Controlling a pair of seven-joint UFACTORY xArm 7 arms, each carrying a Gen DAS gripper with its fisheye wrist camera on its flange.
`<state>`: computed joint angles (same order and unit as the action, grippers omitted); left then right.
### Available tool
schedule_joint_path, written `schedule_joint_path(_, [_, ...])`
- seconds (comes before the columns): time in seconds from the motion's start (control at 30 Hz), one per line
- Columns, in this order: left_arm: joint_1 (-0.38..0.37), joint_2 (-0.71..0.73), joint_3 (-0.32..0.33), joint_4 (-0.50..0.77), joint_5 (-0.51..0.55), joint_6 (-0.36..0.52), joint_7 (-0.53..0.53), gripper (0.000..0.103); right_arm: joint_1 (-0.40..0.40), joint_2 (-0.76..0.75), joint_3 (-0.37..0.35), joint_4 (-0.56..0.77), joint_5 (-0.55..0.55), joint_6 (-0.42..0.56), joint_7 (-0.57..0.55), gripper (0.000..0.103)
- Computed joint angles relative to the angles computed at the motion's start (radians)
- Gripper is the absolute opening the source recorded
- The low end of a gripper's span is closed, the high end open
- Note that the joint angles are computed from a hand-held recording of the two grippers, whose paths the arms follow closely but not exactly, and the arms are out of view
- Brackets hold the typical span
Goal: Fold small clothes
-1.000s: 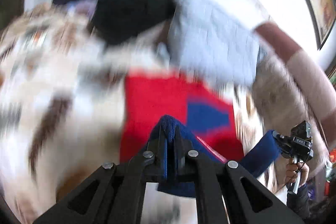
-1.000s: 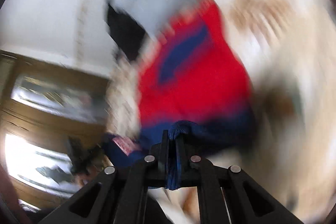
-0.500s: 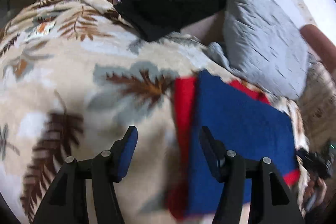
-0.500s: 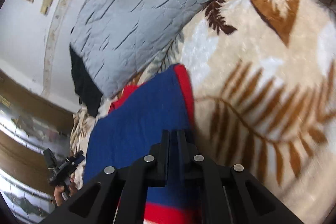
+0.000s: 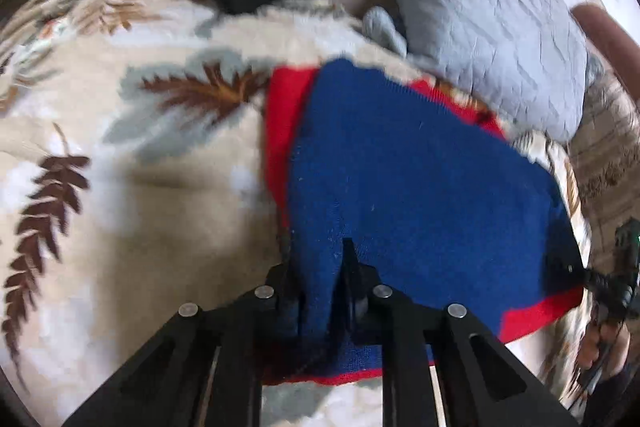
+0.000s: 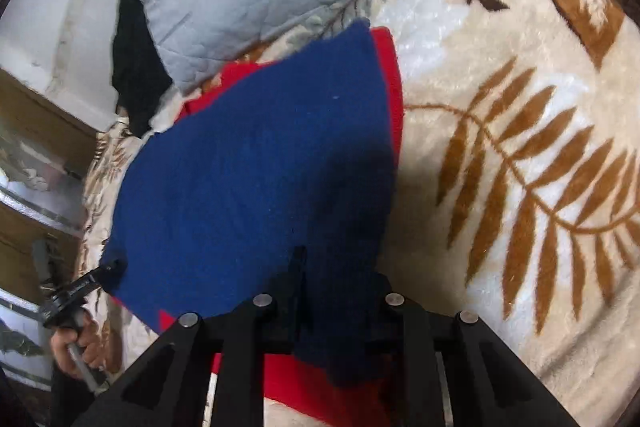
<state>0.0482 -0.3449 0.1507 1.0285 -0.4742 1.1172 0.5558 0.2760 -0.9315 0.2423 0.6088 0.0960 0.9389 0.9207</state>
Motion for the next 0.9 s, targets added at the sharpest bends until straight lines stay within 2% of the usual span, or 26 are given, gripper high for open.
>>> schedule_joint_path(0.07, [-0.012, -0.043, 0.036, 0.028, -0.029, 0.048, 0.003, 0.016, 0.006, -0.007, -0.003, 0.041, 0.012, 0.008, 0.006, 0.017])
schedule_joint_path(0.17, [0.021, -0.126, 0.069, 0.045, -0.04, 0.149, 0.033, 0.016, 0.031, -0.046, -0.007, 0.104, 0.037, 0.058, 0.005, 0.017])
schedule_joint_path(0.23, [0.051, -0.183, 0.106, 0.03, -0.018, 0.234, 0.056, 0.017, 0.059, -0.08, -0.001, 0.129, 0.061, 0.12, -0.001, 0.017])
schedule_joint_path(0.27, [0.051, -0.218, 0.145, 0.002, 0.021, 0.289, 0.064, 0.017, 0.077, -0.114, 0.008, 0.124, 0.085, 0.16, 0.009, 0.017])
schedule_joint_path(0.33, [0.014, -0.283, 0.214, -0.083, 0.121, 0.311, 0.049, 0.023, 0.117, -0.207, 0.029, 0.047, 0.162, 0.187, 0.06, 0.02])
schedule_joint_path(0.37, [0.052, -0.301, 0.202, -0.141, 0.185, 0.314, 0.058, 0.024, 0.141, -0.252, 0.039, -0.004, 0.199, 0.188, 0.078, 0.025])
schedule_joint_path(0.4, [0.08, -0.292, 0.214, -0.179, 0.206, 0.306, 0.097, 0.024, 0.171, -0.299, 0.053, -0.061, 0.234, 0.184, 0.092, 0.028])
schedule_joint_path(0.43, [0.072, -0.315, 0.268, -0.201, 0.186, 0.299, 0.118, 0.025, 0.206, -0.371, 0.083, -0.136, 0.265, 0.205, 0.146, 0.039])
schedule_joint_path(0.47, [0.092, -0.297, 0.28, -0.182, 0.154, 0.314, 0.136, 0.028, 0.21, -0.455, 0.116, -0.19, 0.284, 0.184, 0.18, 0.04])
schedule_joint_path(0.5, [0.137, -0.269, 0.25, -0.148, 0.145, 0.336, 0.132, 0.031, 0.2, -0.545, 0.153, -0.224, 0.298, 0.162, 0.211, 0.041])
schedule_joint_path(0.53, [0.188, -0.253, 0.209, -0.122, 0.125, 0.334, 0.132, 0.031, 0.2, -0.604, 0.164, -0.224, 0.274, 0.182, 0.277, 0.048])
schedule_joint_path(0.6, [0.239, -0.232, 0.153, -0.077, 0.035, 0.31, 0.202, 0.031, 0.164, -0.631, 0.172, -0.181, 0.205, 0.218, 0.301, 0.057])
schedule_joint_path(0.67, [0.213, -0.214, 0.129, -0.054, 0.003, 0.28, 0.208, 0.032, 0.124, -0.597, 0.153, -0.136, 0.143, 0.239, 0.266, 0.059])
schedule_joint_path(0.73, [0.16, -0.174, 0.114, -0.035, -0.027, 0.247, 0.207, 0.032, 0.096, -0.571, 0.125, -0.137, 0.129, 0.18, 0.235, 0.059])
schedule_joint_path(0.77, [0.163, -0.15, 0.074, -0.032, -0.036, 0.216, 0.207, 0.032, 0.086, -0.546, 0.119, -0.136, 0.123, 0.159, 0.22, 0.059])
schedule_joint_path(0.8, [0.133, -0.143, 0.055, -0.047, -0.019, 0.158, 0.179, 0.032, 0.077, -0.519, 0.116, -0.135, 0.117, 0.139, 0.205, 0.059])
schedule_joint_path(0.83, [0.144, -0.124, 0.009, -0.05, -0.022, 0.134, 0.181, 0.032, 0.061, -0.476, 0.108, -0.136, 0.104, 0.108, 0.184, 0.059])
schedule_joint_path(0.87, [0.14, -0.108, 0.001, -0.043, -0.01, 0.13, 0.176, 0.032, 0.05, -0.442, 0.103, -0.131, 0.091, 0.09, 0.168, 0.059])
schedule_joint_path(0.9, [0.099, -0.097, 0.009, -0.049, 0.021, 0.089, 0.133, 0.032, 0.046, -0.423, 0.096, -0.123, 0.076, 0.095, 0.155, 0.059])
